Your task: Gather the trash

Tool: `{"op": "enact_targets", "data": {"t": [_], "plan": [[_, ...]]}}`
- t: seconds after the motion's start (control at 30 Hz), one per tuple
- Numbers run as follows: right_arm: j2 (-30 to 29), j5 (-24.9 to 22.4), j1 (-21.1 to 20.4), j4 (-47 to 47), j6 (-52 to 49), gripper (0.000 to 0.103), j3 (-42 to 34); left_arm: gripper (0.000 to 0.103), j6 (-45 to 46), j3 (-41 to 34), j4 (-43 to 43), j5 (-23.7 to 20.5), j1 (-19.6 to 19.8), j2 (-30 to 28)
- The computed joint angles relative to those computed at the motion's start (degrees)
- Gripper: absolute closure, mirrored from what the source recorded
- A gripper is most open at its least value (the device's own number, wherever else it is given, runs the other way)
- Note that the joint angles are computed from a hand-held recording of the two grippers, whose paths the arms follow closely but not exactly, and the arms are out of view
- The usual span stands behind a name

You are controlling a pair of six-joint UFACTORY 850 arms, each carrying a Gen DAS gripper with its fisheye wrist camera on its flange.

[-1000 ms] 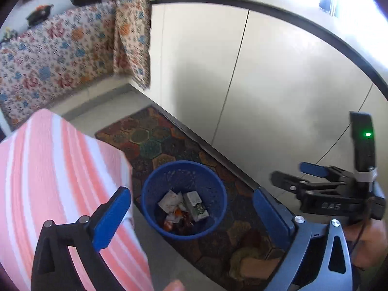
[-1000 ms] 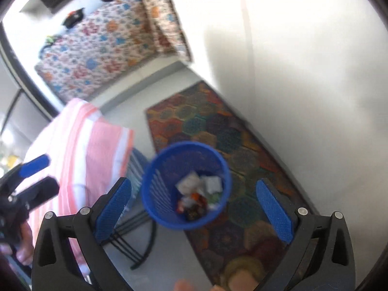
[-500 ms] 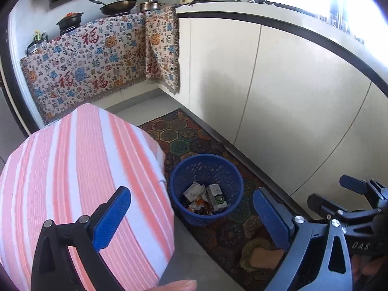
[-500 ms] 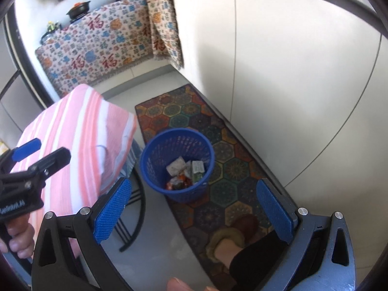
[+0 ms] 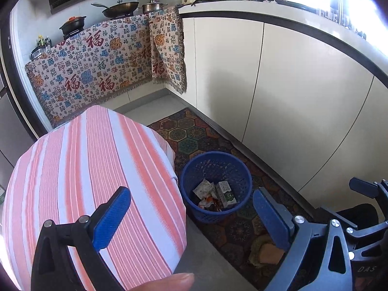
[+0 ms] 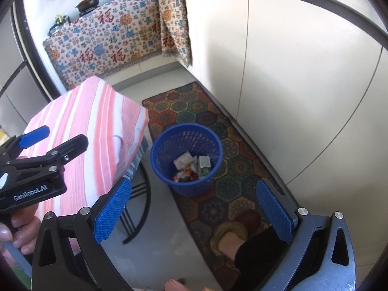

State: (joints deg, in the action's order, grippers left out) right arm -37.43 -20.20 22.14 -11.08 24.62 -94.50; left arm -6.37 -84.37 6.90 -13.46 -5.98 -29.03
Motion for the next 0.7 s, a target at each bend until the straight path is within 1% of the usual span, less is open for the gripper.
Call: {"op": "enact_targets", "data": {"t": [0.3,0.7], "plan": [[1.1,0.5,0.6,-0.8,0.6,0.000,0.9,0.000,3.2,0.3,-3.8,-0.8,0.5,0.2],[1.2,0.5,1.2,-2.3,2.6,0.000,0.8,0.000,4.0,0.3,-4.9,-1.1,0.9,0.2]]}}
